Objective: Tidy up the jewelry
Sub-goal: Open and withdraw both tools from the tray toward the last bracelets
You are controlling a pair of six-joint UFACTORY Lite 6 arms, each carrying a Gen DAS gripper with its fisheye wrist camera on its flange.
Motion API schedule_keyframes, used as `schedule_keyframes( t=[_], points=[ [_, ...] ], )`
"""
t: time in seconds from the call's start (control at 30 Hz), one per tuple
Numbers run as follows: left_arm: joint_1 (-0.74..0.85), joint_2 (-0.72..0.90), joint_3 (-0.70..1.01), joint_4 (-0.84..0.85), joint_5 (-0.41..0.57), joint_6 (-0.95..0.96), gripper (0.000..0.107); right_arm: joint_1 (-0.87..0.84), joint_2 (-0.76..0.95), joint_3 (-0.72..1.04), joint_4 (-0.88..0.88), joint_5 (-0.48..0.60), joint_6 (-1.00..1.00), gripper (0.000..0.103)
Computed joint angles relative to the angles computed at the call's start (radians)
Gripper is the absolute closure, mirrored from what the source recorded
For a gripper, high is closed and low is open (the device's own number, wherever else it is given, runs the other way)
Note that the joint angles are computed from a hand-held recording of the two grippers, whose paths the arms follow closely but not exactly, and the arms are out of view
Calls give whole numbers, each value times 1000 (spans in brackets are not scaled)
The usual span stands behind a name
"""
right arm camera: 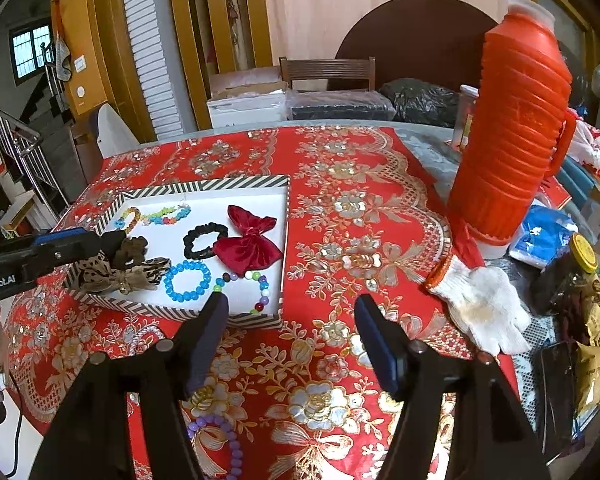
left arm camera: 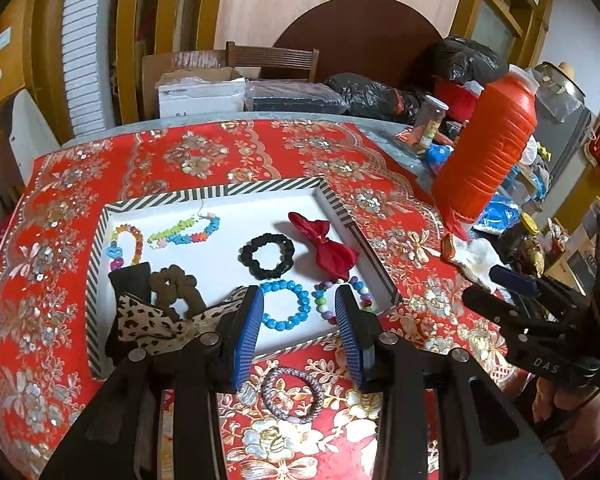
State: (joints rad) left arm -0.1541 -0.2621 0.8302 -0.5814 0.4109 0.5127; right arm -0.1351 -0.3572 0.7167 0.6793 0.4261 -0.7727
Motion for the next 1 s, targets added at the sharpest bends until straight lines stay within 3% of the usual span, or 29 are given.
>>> schedule_keyframes(
  t=[0.4, 0.6, 1.0],
  points=[
    [-13, -24, -15, -26, 11, 13, 71, -67, 13, 18, 45, 36, -28, 33],
    [3, -13, -19, -79, 17, 67, 71, -52, -50, 8, -54, 61, 70, 33],
    [-62, 30, 32, -96, 16, 72, 71, -158, -114, 20, -43, 142, 56, 31]
  ],
)
